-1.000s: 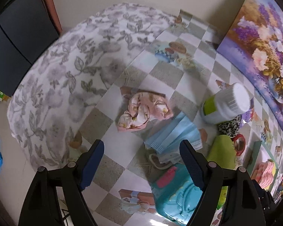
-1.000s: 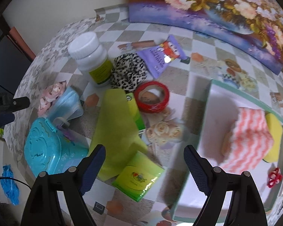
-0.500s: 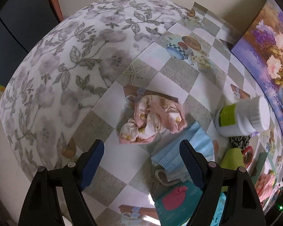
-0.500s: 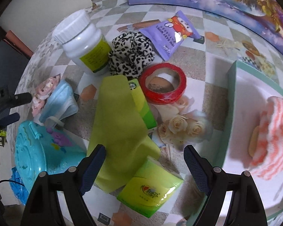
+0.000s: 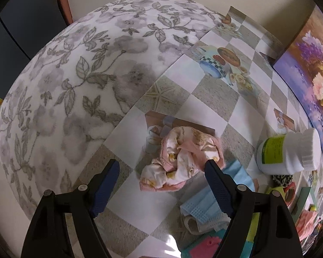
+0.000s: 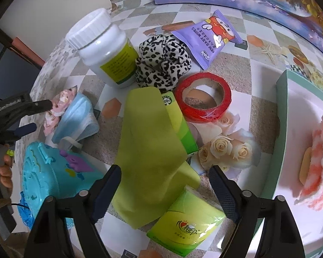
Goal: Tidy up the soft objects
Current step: 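Move the left gripper to the pink cloth and grasp it while the right gripper grasps the green cloth, then lift the pink cloth and green cloth and carry both over the white tray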
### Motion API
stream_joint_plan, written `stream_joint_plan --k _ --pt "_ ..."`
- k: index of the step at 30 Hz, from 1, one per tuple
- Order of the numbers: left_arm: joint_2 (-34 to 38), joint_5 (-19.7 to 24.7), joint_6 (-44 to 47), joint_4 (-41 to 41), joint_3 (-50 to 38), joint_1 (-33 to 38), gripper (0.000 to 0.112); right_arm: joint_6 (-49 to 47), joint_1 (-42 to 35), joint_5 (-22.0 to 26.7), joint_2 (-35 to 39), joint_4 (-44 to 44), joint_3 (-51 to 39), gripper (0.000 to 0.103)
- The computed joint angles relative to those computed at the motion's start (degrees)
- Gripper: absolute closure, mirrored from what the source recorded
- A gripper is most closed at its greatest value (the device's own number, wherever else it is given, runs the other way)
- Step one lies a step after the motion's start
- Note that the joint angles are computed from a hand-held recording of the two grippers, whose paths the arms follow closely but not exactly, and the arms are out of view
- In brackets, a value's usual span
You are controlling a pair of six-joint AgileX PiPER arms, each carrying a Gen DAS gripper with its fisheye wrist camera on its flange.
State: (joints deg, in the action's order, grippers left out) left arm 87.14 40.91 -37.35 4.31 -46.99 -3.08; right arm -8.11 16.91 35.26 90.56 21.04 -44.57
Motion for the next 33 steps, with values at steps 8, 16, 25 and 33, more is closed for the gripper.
stream_joint_plan --k 8,16,25,33 --pt "1.84 -3.21 6.26 -7.19 1.97 2.05 0.065 -5.66 -2.05 0.07 -1.19 4.76 1.45 0.062" --pt "2.22 -3.81 7.76 -10.43 1.73 0.44 0.091 -10.08 -4.50 1.90 -2.26 8.94 1.44 0.088" --pt "-1.10 -3.46 6.19 -10.88 0.52 -0.97 0.097 -16.87 -9.60 6.69 -7.24 13.56 1.33 0.097" --pt "-7.12 -0.85 3.70 -8.59 -1.07 -1.16 0.098 -20.22 -12.28 9.89 -11.15 17.55 0.73 0.098"
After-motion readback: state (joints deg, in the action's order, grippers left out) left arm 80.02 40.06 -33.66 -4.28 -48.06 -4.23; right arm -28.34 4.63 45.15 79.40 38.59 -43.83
